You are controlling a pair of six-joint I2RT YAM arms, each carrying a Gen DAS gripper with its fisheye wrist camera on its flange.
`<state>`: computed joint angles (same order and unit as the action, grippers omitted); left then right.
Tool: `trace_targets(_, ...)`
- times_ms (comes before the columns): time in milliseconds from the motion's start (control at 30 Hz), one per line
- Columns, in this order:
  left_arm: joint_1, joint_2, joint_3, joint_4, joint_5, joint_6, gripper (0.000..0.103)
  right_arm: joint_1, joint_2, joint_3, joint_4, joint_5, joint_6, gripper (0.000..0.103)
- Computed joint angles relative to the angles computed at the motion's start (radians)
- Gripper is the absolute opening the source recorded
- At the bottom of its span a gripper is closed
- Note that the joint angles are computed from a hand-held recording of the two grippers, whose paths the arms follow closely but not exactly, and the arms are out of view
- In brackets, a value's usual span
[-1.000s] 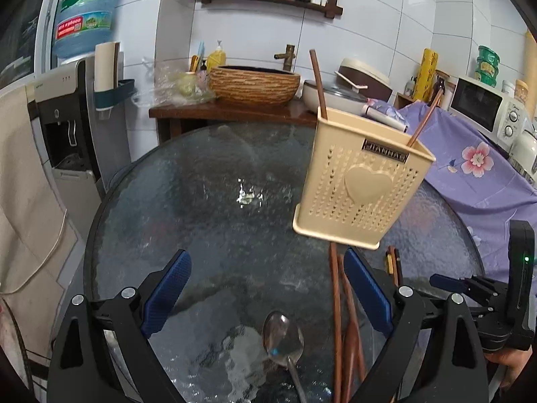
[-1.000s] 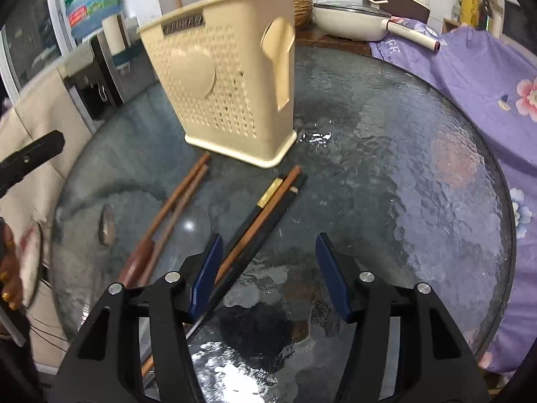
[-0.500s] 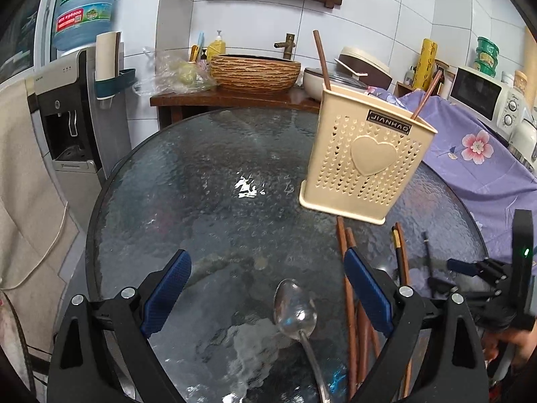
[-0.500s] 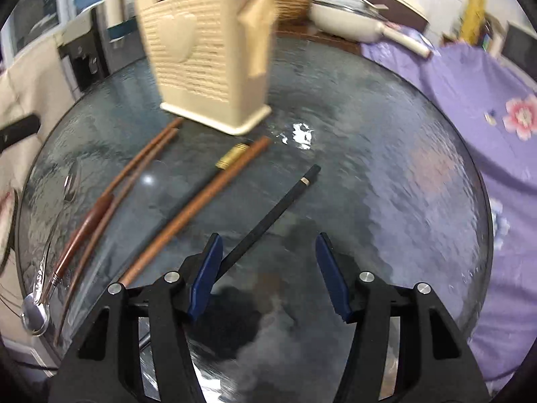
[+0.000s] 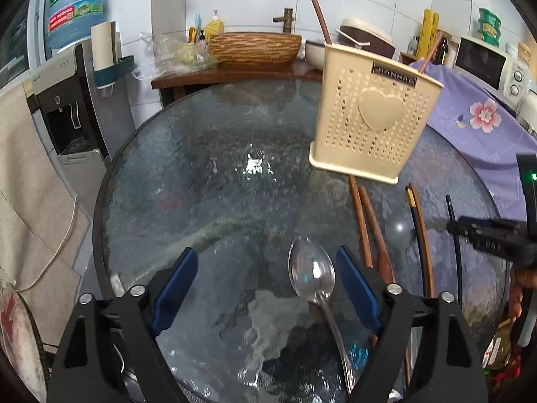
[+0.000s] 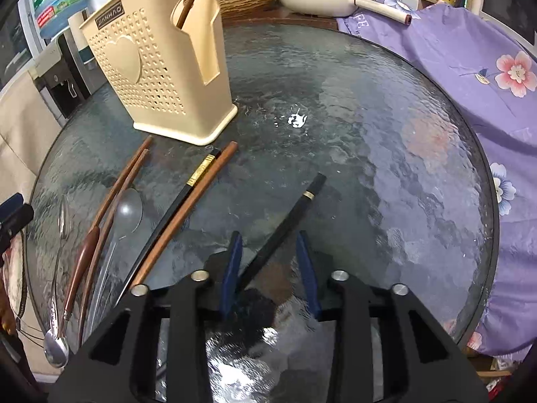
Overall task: Organize utensils
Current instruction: 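Move the right tool to the black chopstick while the left tool approaches a steel spoon, then grasp the black chopstick with the right tool while the left tool grasps the steel spoon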
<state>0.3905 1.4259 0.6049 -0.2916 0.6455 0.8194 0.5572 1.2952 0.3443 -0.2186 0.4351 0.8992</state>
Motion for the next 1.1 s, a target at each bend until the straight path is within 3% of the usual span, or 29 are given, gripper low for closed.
trace_targets(267, -0.057, -0.049, -0.084, 0.035, -0.075, 0.023, 0.074, -0.019, 0.098, 0.081, -0.012, -0.011, -0.018, 0.018)
trace_targets(633, -0.172, -0.06, -0.17, 0.195, -0.2, -0.118, 0.072, 0.008, 0.172, 0.141, -0.026, 0.003, -0.037, 0.011)
trace_targets(967, -0.26, -0.015, -0.159, 0.23, -0.277, -0.225, 0.061, 0.021, 0.221, 0.185, -0.038, 0.011, -0.045, 0.01)
trace_targets(1100, -0.291, -0.021, -0.162, 0.234, -0.29, -0.256, 0.049, 0.014, 0.235, 0.203, -0.05, 0.009, -0.065, 0.01)
